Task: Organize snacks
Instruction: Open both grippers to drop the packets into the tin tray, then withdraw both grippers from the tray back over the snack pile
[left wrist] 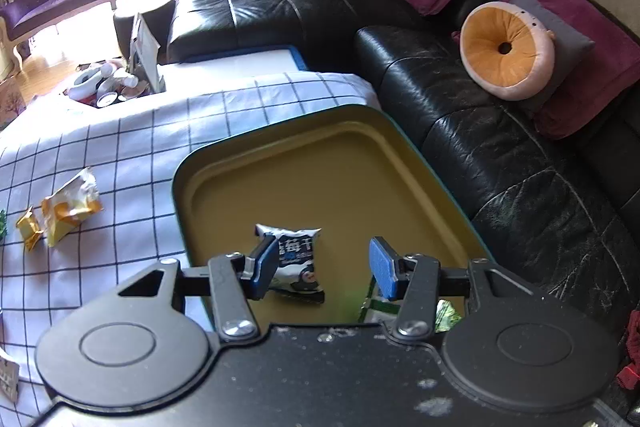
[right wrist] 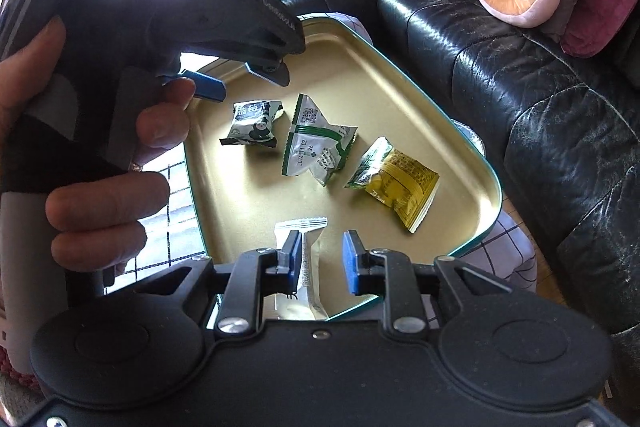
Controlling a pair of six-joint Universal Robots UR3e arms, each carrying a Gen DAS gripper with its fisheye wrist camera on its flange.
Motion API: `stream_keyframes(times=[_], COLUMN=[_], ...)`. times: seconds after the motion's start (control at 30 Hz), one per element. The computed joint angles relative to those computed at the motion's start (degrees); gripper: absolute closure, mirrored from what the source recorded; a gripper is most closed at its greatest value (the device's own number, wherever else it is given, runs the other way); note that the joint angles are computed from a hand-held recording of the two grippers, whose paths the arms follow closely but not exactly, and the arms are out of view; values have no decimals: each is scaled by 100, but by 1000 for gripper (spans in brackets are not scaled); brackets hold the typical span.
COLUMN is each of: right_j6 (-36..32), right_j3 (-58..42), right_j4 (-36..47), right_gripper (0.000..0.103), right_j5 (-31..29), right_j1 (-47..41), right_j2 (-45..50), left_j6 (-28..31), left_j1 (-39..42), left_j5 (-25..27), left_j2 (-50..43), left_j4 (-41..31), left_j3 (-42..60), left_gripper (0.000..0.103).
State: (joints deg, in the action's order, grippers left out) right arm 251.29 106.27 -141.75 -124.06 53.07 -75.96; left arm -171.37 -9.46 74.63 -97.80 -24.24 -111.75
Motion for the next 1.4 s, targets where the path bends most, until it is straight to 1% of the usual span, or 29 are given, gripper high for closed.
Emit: stream_keyframes(times=[0.13, 0.23, 0.37, 0.57, 0.77, 0.87, 1.07, 1.33, 1.4], right_j6=[-29, -46, -76, -140, -393, -564, -952, -1478, -1597], right_j3=[-151, -242, -396, -800, -1349, -1697, -2574, -3909, -4406], right_j4=[188, 272, 377, 594, 629, 576, 581, 539, 629], right_gripper=[70, 70, 70, 70, 70, 70, 70, 70, 70], right_j5=[24, 81, 133, 229, 270, 336, 461, 826, 921], right_j1=[-19, -24, -14, 15, 38, 44, 47, -95, -175], right_j2=[40, 48, 117, 364, 754, 1017, 1654, 2666, 2990], left_j6=[-2, 21, 80, 156, 332, 456, 776, 1004, 1053], left_j1=[35, 102, 319, 727, 1104, 1335, 2047, 3026, 3225], left_j5=[149, 257, 241, 169, 218, 250, 102, -57, -47], left_j2=[54, 175, 396, 649, 730, 783, 875, 565, 481], left_j4=[-169, -112, -89, -251, -274, -265, -450, -841, -911], left_j3=[44, -62, -212, -287, -341, -392, -398, -15, 68], left_gripper=[52, 52, 52, 52, 52, 52, 52, 52, 53])
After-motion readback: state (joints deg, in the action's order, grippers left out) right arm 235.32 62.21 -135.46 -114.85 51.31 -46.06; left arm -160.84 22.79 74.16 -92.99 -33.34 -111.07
